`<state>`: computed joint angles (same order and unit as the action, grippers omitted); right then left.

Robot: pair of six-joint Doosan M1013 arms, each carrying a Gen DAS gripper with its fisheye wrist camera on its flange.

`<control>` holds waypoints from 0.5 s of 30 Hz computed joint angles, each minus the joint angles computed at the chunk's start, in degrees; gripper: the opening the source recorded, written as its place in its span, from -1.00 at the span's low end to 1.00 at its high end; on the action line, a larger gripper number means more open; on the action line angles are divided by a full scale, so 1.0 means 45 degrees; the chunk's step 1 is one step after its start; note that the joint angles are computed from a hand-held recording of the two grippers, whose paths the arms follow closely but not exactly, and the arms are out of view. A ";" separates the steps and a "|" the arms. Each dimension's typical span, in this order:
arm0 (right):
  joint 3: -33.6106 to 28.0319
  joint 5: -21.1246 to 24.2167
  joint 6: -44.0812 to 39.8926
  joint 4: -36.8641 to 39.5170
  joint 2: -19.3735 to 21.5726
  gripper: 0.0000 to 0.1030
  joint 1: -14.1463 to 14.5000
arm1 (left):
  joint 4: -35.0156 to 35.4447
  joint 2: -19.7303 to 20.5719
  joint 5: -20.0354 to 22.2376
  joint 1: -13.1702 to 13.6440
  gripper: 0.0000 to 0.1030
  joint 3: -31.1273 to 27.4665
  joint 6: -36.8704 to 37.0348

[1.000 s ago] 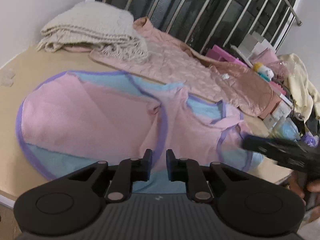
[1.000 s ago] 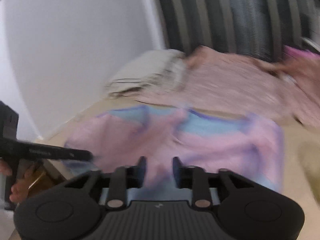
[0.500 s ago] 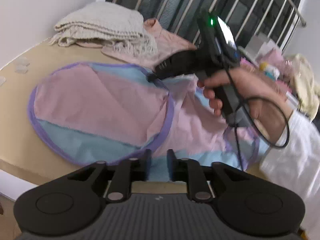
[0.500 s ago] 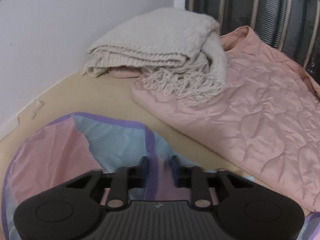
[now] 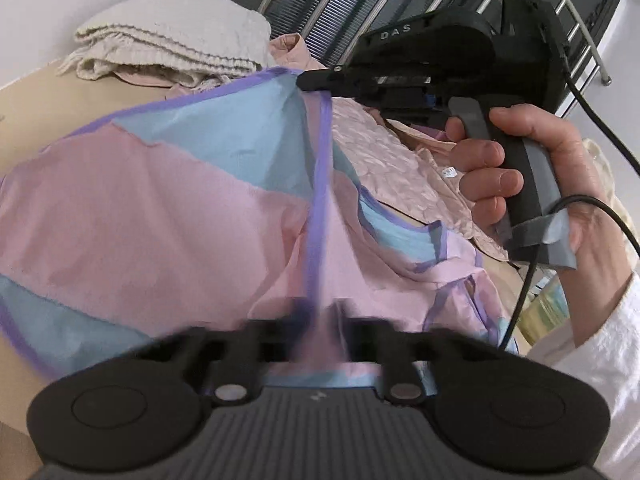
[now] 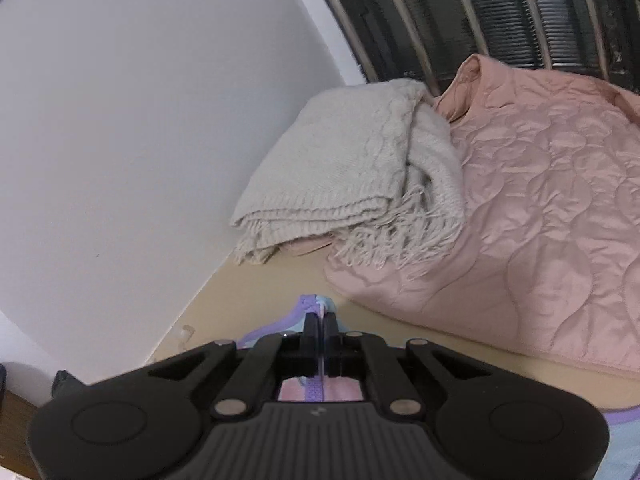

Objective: Fold clothes

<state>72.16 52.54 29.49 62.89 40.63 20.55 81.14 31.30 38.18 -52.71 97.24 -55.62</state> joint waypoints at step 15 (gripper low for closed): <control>0.0345 -0.3114 0.0277 -0.3579 0.0119 -0.66 0.1371 | -0.1870 -0.0773 0.2806 -0.1046 -0.09 0.1070 -0.0623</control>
